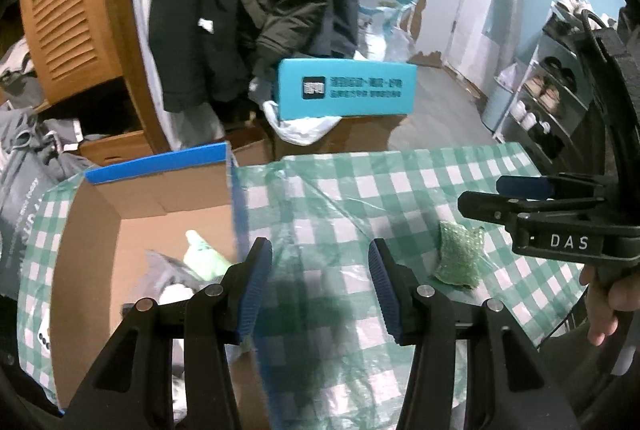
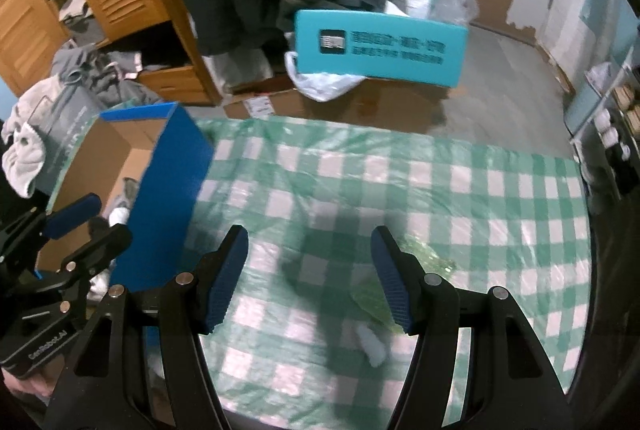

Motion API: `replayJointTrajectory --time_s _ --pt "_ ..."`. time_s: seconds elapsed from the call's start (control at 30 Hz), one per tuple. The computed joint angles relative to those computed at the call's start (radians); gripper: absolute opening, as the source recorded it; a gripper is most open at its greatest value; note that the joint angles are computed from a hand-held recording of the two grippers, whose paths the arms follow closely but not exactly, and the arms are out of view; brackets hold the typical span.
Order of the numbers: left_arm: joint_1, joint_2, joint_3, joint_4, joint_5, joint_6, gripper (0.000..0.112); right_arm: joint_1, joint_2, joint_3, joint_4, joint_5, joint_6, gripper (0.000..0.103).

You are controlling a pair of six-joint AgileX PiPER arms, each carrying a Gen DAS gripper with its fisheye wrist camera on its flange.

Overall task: Organize soft objects
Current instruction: 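Move both tools back over the table toward the green knit pad, then lower the right tool around the green knit pad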

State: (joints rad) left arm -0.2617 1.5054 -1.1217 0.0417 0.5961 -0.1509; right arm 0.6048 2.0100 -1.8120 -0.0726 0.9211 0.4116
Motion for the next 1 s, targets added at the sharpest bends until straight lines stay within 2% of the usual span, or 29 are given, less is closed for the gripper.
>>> replayJointTrajectory --time_s 0.37,0.77,1.0 --pt "-0.103 0.094 -0.022 0.035 -0.006 -0.069 0.051 -0.085 -0.048 0.166 0.003 -0.052 0.029 0.063" --pt "-0.149 0.24 -0.064 0.088 -0.068 -0.152 0.051 -0.14 0.091 0.134 0.055 -0.036 0.02 0.063" --pt "-0.152 0.317 -0.086 0.07 -0.095 -0.155 0.051 -0.154 0.169 0.11 0.048 -0.022 0.028 0.063"
